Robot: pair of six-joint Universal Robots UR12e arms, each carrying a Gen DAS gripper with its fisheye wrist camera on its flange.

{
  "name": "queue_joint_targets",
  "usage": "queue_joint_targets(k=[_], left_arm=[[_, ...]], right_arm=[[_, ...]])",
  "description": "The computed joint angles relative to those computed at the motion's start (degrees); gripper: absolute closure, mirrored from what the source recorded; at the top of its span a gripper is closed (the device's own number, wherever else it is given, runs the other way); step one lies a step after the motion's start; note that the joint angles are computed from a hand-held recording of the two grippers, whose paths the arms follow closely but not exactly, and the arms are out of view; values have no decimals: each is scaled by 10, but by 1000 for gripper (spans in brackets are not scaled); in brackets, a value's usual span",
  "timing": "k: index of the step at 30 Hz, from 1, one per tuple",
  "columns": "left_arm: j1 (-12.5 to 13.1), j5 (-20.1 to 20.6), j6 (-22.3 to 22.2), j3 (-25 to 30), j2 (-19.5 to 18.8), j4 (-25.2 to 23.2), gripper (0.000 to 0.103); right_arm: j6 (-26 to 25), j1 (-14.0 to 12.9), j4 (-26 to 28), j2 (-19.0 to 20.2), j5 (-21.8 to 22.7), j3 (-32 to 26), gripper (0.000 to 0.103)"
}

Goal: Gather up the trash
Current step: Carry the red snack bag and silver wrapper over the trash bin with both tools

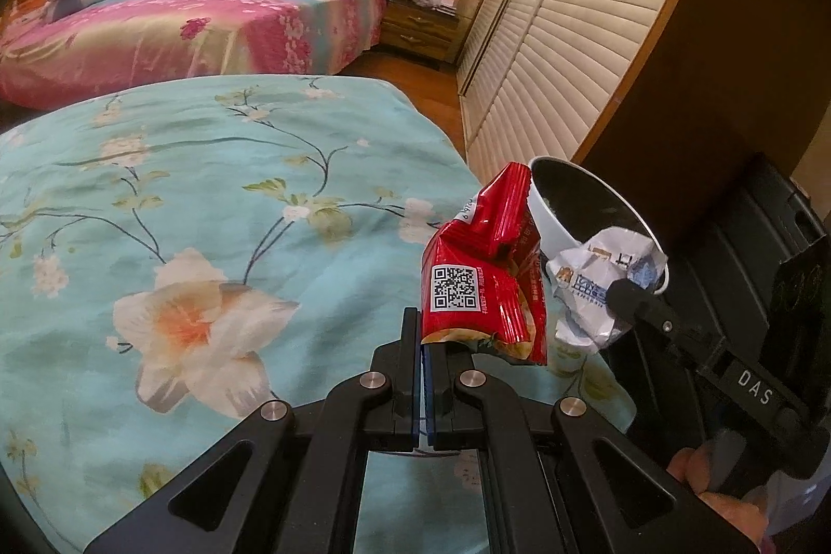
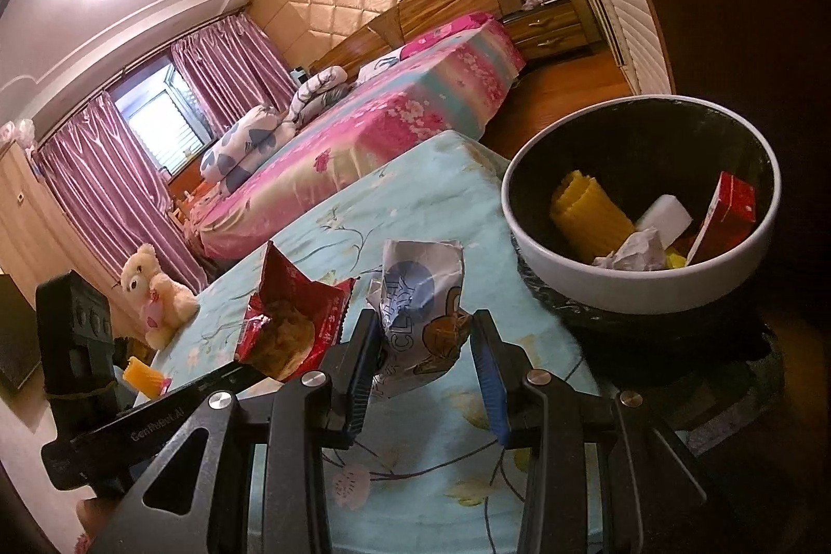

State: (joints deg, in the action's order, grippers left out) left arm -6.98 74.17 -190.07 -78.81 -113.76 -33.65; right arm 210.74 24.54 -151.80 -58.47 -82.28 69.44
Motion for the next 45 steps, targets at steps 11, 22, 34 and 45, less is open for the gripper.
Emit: queue_joint_targets(k=[11, 22, 34, 45], left_arm=[[-11, 4, 9, 21, -14, -14, 103], [-30, 15, 28, 62, -37, -32, 103], [-44, 7, 51, 102, -62, -46, 103], [-48, 10, 55, 124, -77, -44, 103]], right_arm=[[2, -5, -10, -10, -23, 12, 66], [27, -22, -24, -30, -41, 40, 66], [34, -34, -26, -40, -67, 46, 66], [18, -36, -12, -32, -78, 29, 66]])
